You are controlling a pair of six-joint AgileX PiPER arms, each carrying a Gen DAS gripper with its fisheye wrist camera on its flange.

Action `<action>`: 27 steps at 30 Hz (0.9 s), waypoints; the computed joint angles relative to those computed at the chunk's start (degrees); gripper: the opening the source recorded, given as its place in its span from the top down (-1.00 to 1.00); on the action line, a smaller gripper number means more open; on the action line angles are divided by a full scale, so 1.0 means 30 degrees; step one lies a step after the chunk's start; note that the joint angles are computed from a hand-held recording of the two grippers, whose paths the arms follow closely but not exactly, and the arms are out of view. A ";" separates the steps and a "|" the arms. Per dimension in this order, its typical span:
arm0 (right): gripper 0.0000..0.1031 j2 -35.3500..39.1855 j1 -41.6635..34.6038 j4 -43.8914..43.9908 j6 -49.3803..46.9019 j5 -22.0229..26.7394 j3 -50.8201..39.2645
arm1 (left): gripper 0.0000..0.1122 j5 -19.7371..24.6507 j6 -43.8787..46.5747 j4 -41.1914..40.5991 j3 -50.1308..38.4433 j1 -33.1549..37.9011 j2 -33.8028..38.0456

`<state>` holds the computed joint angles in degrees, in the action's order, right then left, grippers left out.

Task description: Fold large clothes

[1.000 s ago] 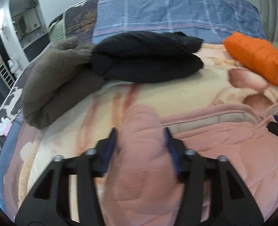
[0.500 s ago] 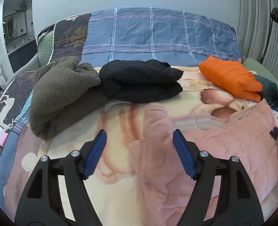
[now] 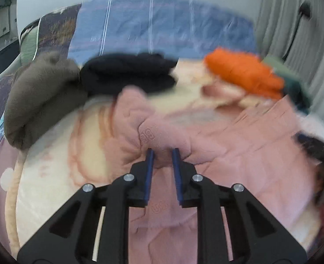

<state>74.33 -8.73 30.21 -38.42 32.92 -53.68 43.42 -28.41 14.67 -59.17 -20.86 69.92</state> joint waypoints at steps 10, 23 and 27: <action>-0.12 0.1620 0.4728 -0.0611 0.2100 0.4823 -0.6784 | 0.62 -0.3621 -0.3381 0.2690 0.3371 -0.0074 -0.0501; 0.83 0.9876 0.8312 -0.5514 0.8372 0.8087 -1.3825 | 0.62 -0.4679 -0.7374 0.6581 0.4725 -0.1140 -0.1088; 0.84 0.8593 0.8509 -0.7044 0.9406 0.4973 -1.2911 | 0.57 -0.4182 -0.9593 0.8478 0.4825 -0.1702 -0.1337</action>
<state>100.11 16.80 9.08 -10.20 47.84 -92.41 30.88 -57.19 40.11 -44.69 -25.97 65.91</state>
